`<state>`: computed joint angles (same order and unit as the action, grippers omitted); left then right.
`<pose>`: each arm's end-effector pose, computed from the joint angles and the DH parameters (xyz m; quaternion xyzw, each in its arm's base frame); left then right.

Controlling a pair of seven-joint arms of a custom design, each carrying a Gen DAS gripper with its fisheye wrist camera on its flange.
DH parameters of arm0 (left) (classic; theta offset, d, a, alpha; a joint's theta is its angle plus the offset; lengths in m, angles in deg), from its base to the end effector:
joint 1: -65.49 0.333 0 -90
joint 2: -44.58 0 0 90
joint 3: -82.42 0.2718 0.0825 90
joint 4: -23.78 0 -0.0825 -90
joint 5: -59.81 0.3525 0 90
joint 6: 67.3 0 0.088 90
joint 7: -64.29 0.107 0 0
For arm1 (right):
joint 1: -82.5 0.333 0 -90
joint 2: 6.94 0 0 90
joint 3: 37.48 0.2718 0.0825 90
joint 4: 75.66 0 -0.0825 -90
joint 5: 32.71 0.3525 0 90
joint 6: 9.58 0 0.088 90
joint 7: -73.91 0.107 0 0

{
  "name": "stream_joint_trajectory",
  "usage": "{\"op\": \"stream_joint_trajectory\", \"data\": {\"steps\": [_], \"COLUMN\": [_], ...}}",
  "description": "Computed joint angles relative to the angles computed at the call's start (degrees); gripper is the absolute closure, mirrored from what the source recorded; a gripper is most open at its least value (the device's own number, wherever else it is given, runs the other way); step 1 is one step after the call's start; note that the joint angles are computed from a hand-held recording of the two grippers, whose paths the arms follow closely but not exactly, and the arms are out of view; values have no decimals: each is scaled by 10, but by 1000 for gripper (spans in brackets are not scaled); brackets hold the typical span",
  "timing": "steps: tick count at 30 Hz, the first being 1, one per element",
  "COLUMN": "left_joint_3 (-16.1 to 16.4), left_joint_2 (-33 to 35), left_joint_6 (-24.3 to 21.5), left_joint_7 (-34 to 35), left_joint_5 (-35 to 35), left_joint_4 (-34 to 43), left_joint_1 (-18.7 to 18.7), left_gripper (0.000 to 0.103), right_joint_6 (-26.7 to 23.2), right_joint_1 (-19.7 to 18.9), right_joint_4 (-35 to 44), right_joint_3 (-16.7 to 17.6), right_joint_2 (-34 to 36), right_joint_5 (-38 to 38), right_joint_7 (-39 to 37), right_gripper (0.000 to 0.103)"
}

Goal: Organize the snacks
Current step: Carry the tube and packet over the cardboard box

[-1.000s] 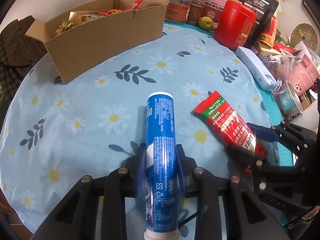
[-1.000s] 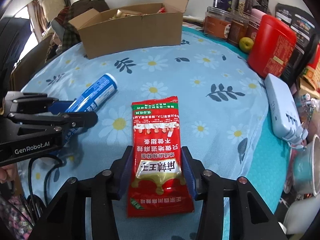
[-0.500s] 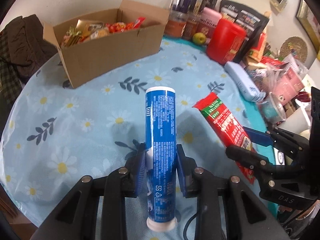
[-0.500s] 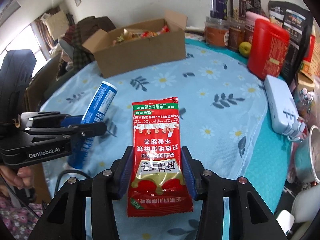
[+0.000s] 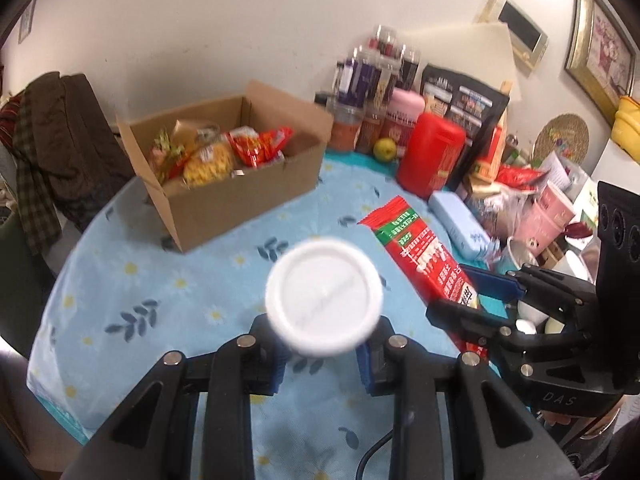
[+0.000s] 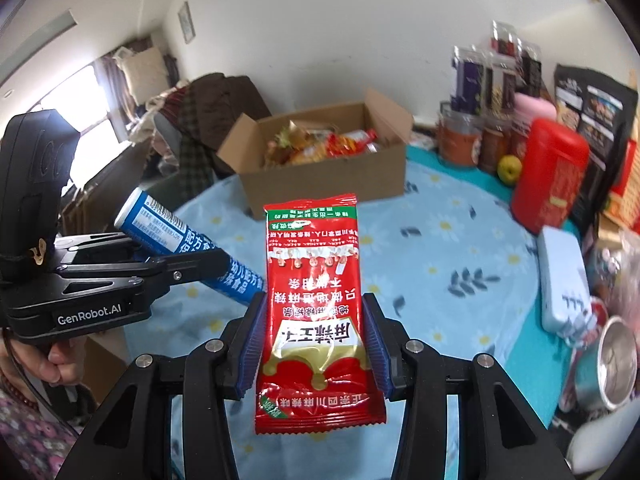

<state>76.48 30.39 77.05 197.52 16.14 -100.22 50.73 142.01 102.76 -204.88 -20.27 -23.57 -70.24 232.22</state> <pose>0.4739 -0.1761 0.5337 -0.4173 0.8169 -0.3915 0.0732 0.3768 0.3215 0.5169 -0.6324 0.6586 -0.2331 0.3346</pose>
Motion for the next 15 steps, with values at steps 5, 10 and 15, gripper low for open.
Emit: {"op": "stream_joint_trajectory", "data": {"steps": [5,10,15], "left_joint_3": [5,5,5], "left_joint_2": [5,8,19], "left_joint_6": [12,27,37], "left_joint_7": [12,21,33], "left_joint_5": [-21,-37,-51], "left_joint_4": [19,34,56], "left_joint_1": [1,1,2], "left_gripper": [75,75,75], "right_joint_6": [7,19,33], "right_joint_1": [-5,-8,-10], "right_joint_4": [28,47,67], "right_joint_3": [-1,-8,-15], "right_joint_2": [14,23,33], "right_joint_5": [-19,-29,-34], "right_joint_7": [-6,-13,-22], "right_gripper": [57,57,58]}}
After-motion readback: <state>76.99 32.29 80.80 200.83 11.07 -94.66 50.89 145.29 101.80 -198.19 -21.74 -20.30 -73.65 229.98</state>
